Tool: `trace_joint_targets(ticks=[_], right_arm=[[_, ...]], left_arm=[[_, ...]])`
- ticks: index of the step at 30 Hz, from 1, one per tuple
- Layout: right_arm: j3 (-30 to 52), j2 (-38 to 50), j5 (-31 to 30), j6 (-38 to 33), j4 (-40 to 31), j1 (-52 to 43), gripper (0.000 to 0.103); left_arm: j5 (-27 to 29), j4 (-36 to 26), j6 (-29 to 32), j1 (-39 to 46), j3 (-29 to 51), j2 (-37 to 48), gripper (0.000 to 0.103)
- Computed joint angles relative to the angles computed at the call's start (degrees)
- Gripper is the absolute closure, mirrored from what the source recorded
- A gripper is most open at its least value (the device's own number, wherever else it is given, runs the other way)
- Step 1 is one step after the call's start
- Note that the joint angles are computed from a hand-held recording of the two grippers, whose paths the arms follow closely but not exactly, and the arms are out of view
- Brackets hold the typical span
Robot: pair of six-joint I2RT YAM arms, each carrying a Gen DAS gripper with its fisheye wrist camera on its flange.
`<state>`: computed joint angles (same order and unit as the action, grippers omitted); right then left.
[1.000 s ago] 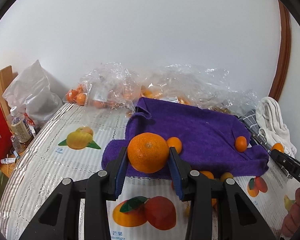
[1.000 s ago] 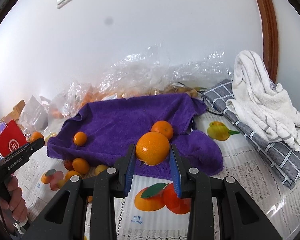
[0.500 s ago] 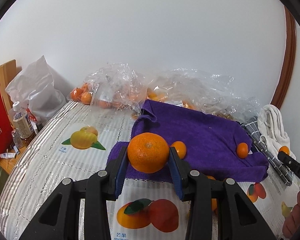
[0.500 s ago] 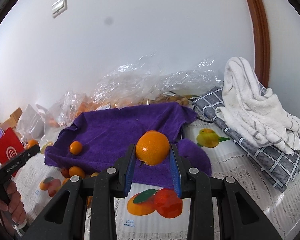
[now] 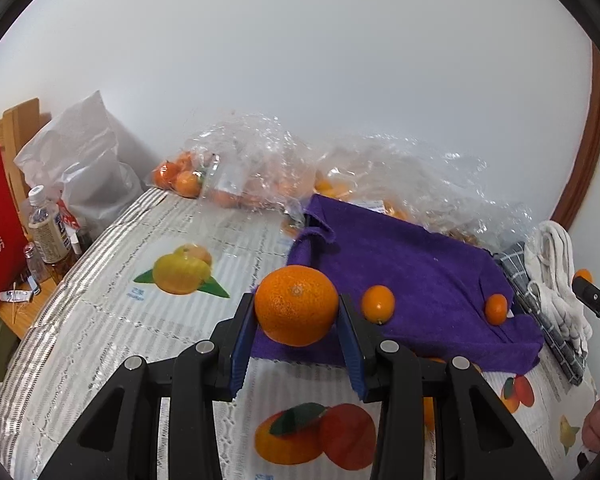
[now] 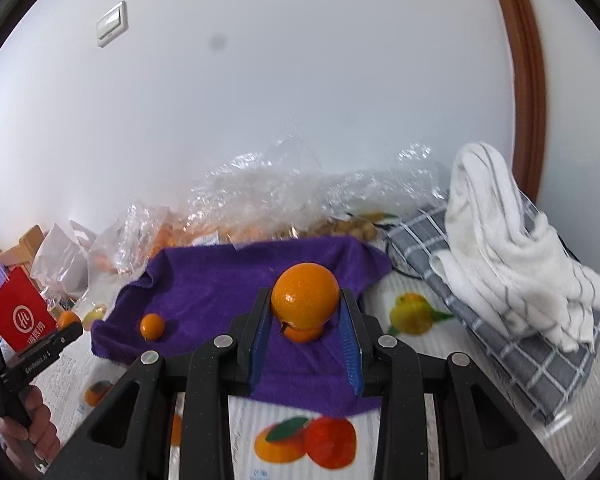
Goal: Organize fruits
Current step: 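Lift both held oranges and carry them over the purple towel, then open both grippers to release the oranges onto the purple towel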
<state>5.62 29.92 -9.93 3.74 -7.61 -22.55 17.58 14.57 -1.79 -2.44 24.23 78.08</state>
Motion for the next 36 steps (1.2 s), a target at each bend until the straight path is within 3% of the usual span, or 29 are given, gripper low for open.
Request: trace_joint_targets(ticks=[7, 11, 18, 27, 35, 36], right_arm=[[1.47, 19.45, 3.21, 2.46, 15.09, 6.0, 0.07], [0.9, 28.33, 3.71, 0.44, 21.91, 5.81, 0.07], [4.24, 45.72, -1.56, -0.25, 27.73, 0.99, 0.07], [5.46, 46.98, -0.5, -1.9, 25.11, 1.92, 0.07], [6.93, 50.45, 0.21, -2.25, 24.48, 2.62, 0.069], [6.5, 49.87, 1.02, -2.1, 24.85, 3.14, 0.066]], left_arm=[[-0.46, -1.67, 0.92, 2.07, 1.52, 0.3, 0.065], [0.64, -8.29, 1.72, 2.64, 5.89, 1.01, 0.065], [-3.7, -12.36, 1.74, -4.29, 13.76, 5.41, 0.065], [-14.34, -13.26, -1.89, -13.95, 21.08, 16.69, 0.065], [-17.53, -13.69, -1.56, -16.98, 23.32, 21.19, 0.065], [-17.53, -14.29, -1.29, -17.22, 23.76, 21.69, 0.065]])
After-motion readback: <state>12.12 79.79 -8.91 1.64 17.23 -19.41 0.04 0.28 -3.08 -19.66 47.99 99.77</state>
